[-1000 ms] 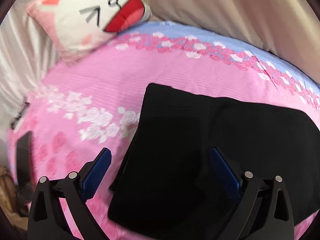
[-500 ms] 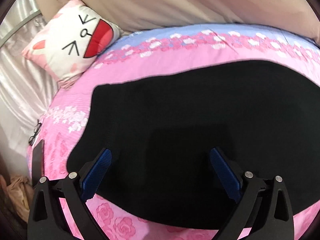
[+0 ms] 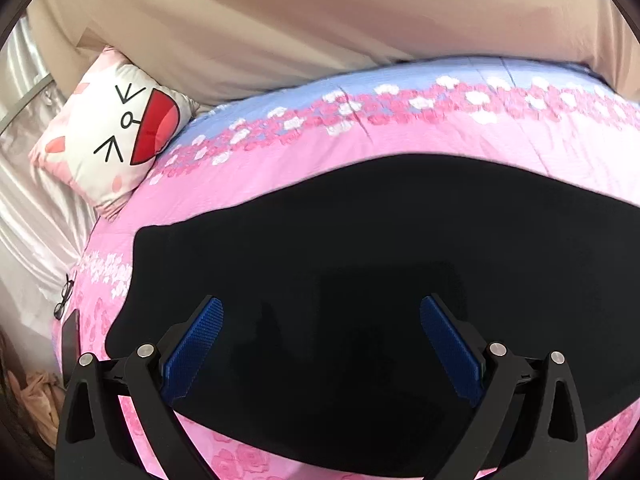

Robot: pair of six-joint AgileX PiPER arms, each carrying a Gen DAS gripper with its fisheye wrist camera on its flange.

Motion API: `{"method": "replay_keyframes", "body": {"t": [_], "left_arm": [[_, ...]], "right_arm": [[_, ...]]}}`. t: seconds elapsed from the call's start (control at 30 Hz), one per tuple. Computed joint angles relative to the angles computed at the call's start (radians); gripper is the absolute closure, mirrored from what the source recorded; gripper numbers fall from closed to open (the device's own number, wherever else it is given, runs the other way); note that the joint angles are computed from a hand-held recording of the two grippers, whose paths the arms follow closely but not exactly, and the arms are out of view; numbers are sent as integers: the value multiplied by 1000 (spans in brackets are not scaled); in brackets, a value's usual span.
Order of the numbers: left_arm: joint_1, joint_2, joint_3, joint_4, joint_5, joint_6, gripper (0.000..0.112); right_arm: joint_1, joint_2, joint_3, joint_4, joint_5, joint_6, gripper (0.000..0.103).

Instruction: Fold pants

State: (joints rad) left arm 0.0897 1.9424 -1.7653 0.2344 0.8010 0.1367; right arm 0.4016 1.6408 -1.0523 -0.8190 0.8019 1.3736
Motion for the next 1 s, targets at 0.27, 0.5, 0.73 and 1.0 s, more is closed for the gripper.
{"method": "replay_keyframes", "body": {"t": [0.27,0.5,0.73,1.0], "left_arm": [[-14,10,21,-10,25,1,14],[-16,-24,116,-95,-17,68,14],[98,-49,109,-137,-21,107,14],[231,72,-85,-130,56,78,14]], "right_arm": [[193,-171,53,-156,25,265,83],[90,-108,74,17,-64,193,86],[286,-198,82,-52,166,446,63],[422,-177,144,-87,218,709,45]]}}
